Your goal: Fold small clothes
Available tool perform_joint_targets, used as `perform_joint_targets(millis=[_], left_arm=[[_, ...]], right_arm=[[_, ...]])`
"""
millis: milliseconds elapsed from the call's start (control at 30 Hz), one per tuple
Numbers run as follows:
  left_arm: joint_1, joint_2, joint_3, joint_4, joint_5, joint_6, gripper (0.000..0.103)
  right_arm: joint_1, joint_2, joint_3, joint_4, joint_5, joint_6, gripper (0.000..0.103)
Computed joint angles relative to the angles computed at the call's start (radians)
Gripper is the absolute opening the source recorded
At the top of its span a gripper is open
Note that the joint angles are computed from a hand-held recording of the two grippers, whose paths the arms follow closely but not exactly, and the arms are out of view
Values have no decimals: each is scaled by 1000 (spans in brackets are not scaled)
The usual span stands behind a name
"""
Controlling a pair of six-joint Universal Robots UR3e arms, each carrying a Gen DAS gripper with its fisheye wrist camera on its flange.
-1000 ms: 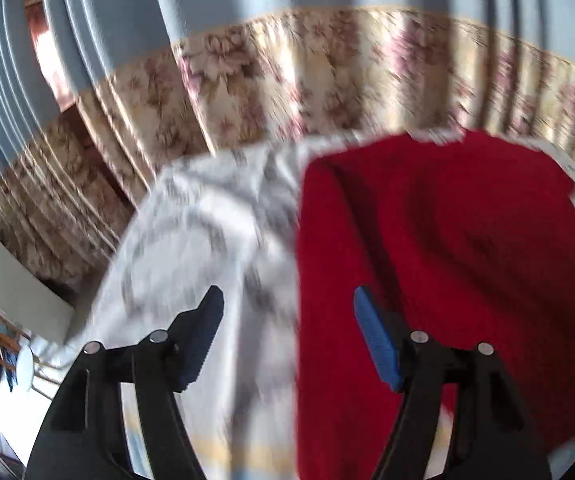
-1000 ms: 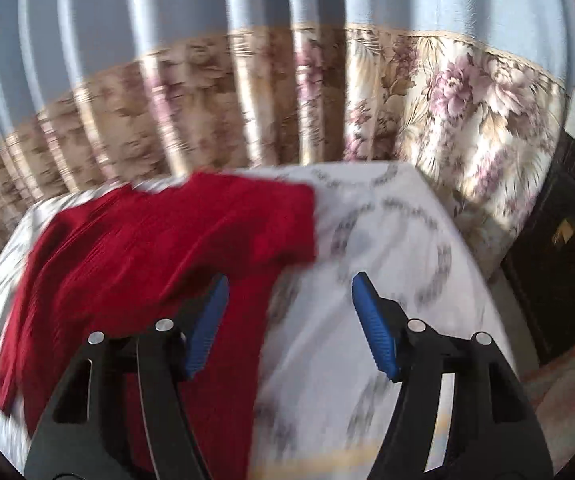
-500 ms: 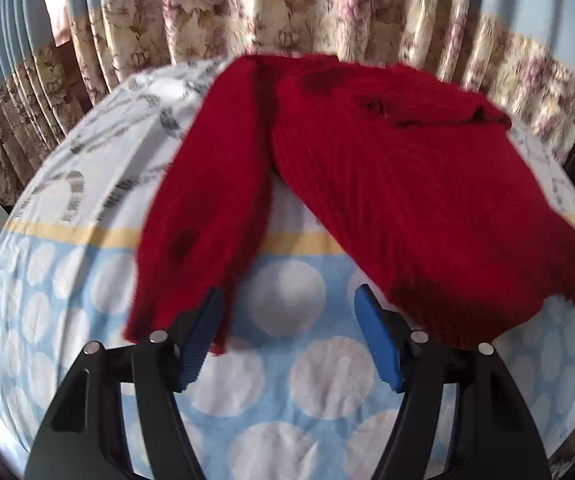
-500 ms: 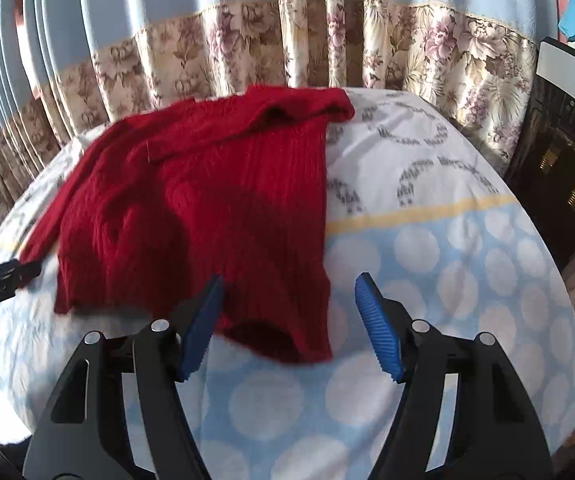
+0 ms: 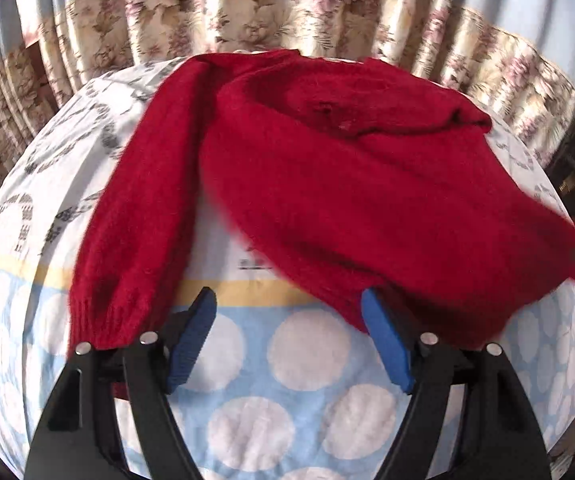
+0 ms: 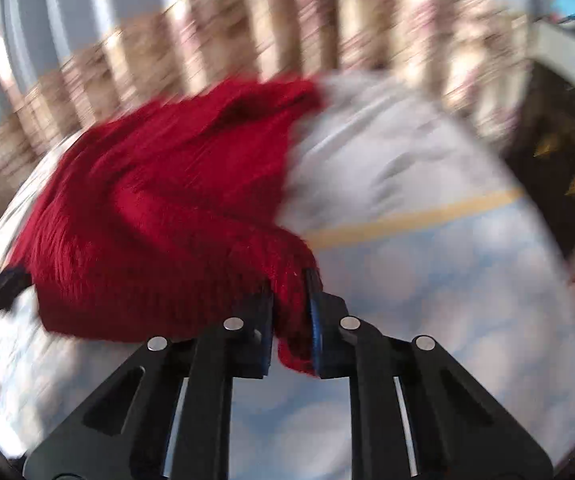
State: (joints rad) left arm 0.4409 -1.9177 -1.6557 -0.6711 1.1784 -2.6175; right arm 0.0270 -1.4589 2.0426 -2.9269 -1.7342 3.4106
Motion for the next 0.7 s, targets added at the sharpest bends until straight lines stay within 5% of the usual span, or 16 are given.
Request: perform_joint_targets(millis=[133,467,700], left_arm=[[19,4,-9,-6,18,-10,76],[-28,44,-56,-129,-113,51,76],[-83,-29,9,-102,-163,-38,79]], right_arm=[[7,75,-83,-5,-171,-27,14],[-10,143,-104,-30,-130,-24,15],[-7,128,-81,-26,-111,-20,15]])
